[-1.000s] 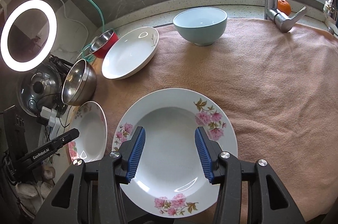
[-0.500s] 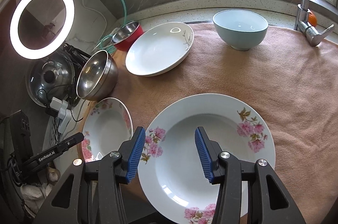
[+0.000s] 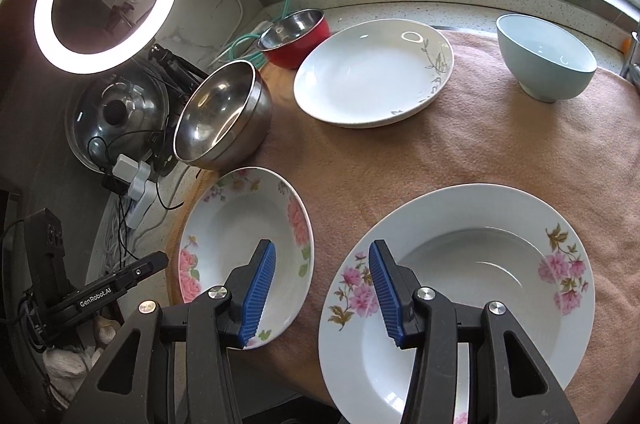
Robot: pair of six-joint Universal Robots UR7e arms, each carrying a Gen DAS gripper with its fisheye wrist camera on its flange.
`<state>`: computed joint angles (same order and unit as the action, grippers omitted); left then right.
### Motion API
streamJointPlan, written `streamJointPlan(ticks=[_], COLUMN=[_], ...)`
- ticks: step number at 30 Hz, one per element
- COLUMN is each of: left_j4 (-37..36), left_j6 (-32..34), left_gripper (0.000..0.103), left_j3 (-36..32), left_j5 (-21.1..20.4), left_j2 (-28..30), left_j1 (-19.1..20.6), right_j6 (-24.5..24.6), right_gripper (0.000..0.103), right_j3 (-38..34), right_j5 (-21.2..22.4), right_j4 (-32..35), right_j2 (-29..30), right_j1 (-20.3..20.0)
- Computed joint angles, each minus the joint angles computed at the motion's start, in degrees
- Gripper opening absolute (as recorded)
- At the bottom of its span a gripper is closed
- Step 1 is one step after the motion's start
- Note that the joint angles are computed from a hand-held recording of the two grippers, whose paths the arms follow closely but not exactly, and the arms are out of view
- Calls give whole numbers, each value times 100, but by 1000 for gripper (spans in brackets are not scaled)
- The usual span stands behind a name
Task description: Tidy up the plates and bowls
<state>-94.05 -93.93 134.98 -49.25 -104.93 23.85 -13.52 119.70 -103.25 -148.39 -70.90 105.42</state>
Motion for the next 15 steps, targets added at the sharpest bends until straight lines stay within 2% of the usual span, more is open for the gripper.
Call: streamJointPlan(ticks=[3, 7, 15], left_j4=[35, -10, -260], left_j6=[-28, 1, 132], left_gripper=[20, 20, 20], left_j3=[55, 116, 237], left_j5=[-23, -66, -154], left_j2=[-121, -205, -262], left_j1=[52, 111, 245], right_j6=[-53, -83, -129], right_gripper=[44, 37, 36], right_j3=[-55, -150, -264], right_j5=[-13, -57, -176], right_j4=[27, 121, 191], right_j2=[145, 353, 635], right_j1=[54, 97, 110])
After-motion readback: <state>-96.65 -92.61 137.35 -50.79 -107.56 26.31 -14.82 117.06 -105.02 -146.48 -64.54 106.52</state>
